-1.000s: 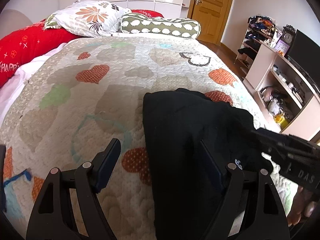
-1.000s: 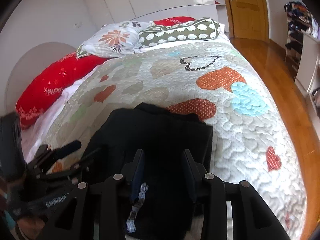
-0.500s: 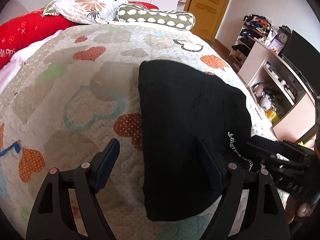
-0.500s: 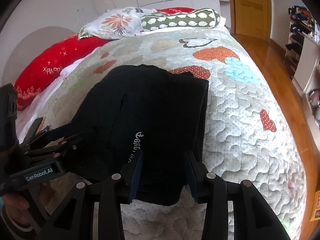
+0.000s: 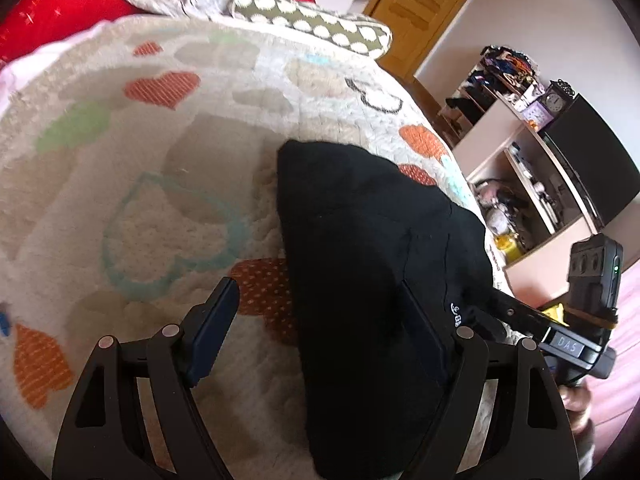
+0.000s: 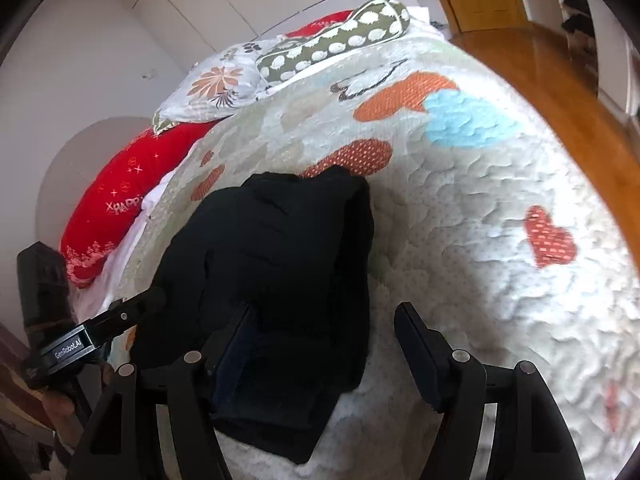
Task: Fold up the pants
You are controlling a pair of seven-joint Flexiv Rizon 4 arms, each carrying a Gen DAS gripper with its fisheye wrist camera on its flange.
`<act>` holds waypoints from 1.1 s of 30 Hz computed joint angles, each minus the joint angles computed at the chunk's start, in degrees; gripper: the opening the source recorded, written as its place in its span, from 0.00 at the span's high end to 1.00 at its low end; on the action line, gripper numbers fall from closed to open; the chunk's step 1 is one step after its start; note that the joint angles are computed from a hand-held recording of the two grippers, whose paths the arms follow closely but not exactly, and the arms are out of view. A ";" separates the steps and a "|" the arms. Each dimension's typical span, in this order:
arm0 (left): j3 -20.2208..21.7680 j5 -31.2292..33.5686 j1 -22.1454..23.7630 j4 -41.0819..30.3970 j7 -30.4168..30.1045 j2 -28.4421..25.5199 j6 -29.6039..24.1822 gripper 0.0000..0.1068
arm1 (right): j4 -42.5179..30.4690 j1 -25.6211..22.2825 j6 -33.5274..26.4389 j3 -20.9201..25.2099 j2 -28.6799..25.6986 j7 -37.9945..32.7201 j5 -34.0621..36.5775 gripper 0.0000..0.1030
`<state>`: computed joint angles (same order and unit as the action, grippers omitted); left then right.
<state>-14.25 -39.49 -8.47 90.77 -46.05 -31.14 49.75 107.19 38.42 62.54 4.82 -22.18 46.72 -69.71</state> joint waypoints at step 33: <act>3.23 9.32 1.82 -20.68 -9.90 -11.92 -3.79 0.51 | -27.05 -0.21 -3.69 -3.32 -16.89 -23.79 12.15 0.70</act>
<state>-11.02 -30.17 -6.65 70.09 -55.96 -43.07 45.97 80.14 38.21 58.85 1.50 -39.07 22.93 -57.56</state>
